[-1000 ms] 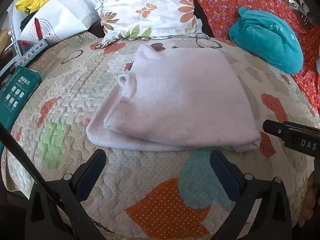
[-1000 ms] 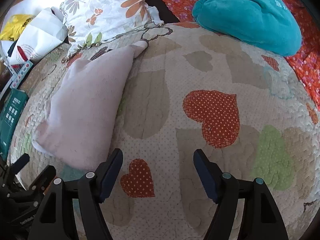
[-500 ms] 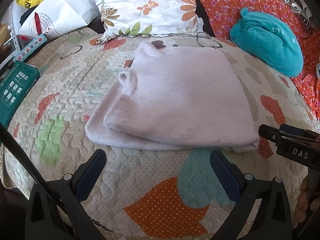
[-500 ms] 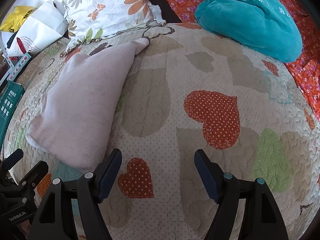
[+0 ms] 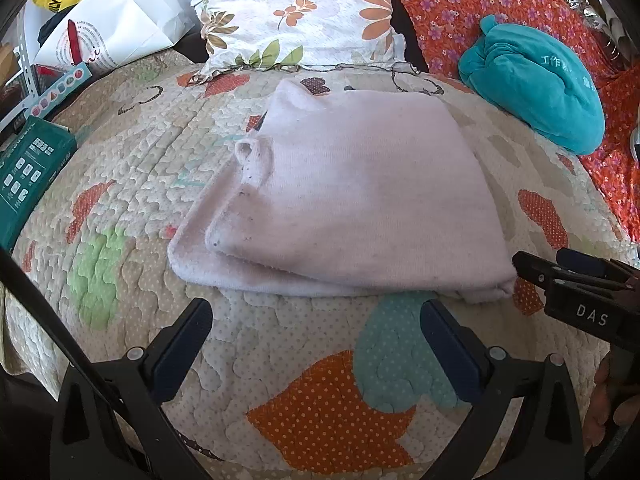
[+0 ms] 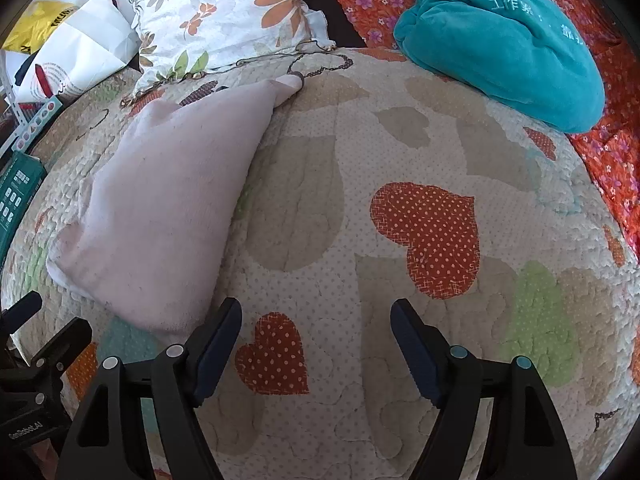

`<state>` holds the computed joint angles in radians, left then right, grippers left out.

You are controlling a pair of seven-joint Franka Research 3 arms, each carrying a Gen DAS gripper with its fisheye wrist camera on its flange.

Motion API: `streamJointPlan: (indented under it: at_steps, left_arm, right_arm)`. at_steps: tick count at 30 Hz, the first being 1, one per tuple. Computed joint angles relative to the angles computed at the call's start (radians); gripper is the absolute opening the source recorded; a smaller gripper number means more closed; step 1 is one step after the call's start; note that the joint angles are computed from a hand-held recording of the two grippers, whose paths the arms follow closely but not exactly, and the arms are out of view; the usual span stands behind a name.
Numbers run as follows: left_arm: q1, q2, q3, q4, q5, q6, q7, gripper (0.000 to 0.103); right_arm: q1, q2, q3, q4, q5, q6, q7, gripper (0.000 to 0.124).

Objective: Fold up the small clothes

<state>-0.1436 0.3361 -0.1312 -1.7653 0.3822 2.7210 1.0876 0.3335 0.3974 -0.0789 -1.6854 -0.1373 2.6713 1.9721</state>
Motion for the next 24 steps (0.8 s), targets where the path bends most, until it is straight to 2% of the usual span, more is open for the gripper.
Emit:
streamJointPlan:
  at_steps: [24]
  left_arm:
    - [0.000, -0.004, 0.006, -0.004, 0.018, 0.005, -0.017, 0.103]
  right_arm:
    - [0.011, 0.007, -0.003, 0.011, -0.023, -0.025, 0.002, 0.083]
